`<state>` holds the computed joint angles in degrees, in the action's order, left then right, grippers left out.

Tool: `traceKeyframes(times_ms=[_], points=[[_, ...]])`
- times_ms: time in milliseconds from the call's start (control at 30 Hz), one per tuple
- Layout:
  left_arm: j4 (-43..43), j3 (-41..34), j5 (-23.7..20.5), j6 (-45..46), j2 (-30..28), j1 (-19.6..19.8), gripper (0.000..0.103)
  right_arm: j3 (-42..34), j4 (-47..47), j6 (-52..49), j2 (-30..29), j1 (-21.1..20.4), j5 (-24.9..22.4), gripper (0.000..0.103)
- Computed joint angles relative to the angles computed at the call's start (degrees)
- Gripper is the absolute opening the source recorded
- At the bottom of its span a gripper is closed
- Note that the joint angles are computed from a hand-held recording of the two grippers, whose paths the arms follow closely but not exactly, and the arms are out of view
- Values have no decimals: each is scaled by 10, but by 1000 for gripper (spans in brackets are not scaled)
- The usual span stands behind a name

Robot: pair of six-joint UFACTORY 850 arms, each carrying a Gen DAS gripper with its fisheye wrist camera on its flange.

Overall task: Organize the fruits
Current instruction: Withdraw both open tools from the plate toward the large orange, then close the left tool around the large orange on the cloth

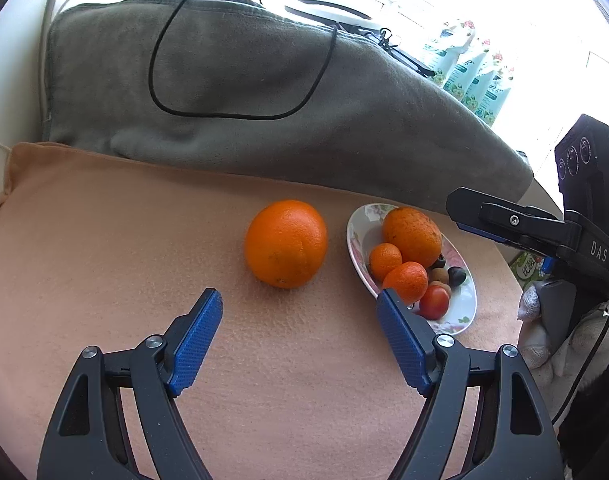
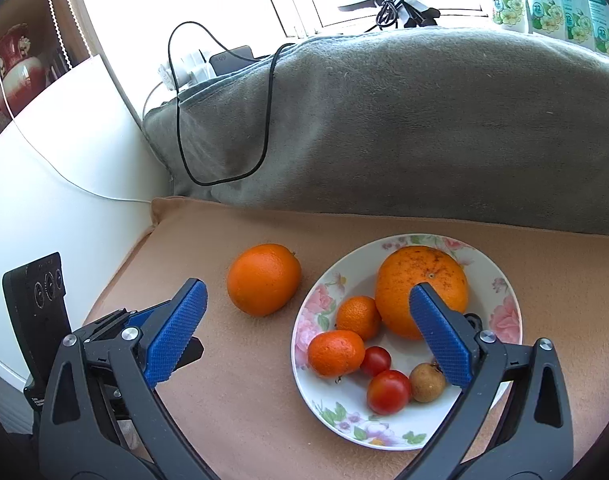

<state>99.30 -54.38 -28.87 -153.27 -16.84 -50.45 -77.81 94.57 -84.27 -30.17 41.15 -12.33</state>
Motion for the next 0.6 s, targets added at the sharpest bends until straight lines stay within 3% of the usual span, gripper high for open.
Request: traceKeyframes(times_ms=[233, 333, 500, 600], points=[[57, 11, 25, -68, -2, 20, 80, -61, -152, 153, -47, 7, -24, 99], [80, 13, 34, -88, -4, 26, 78, -94, -216, 226, -70, 6, -47, 92], [121, 13, 46, -129, -10, 36, 77, -138, -266, 292, -104, 6, -77, 89], [149, 15, 55, -160, -12, 44, 72, -157, -288, 315, -118, 7, -87, 88]])
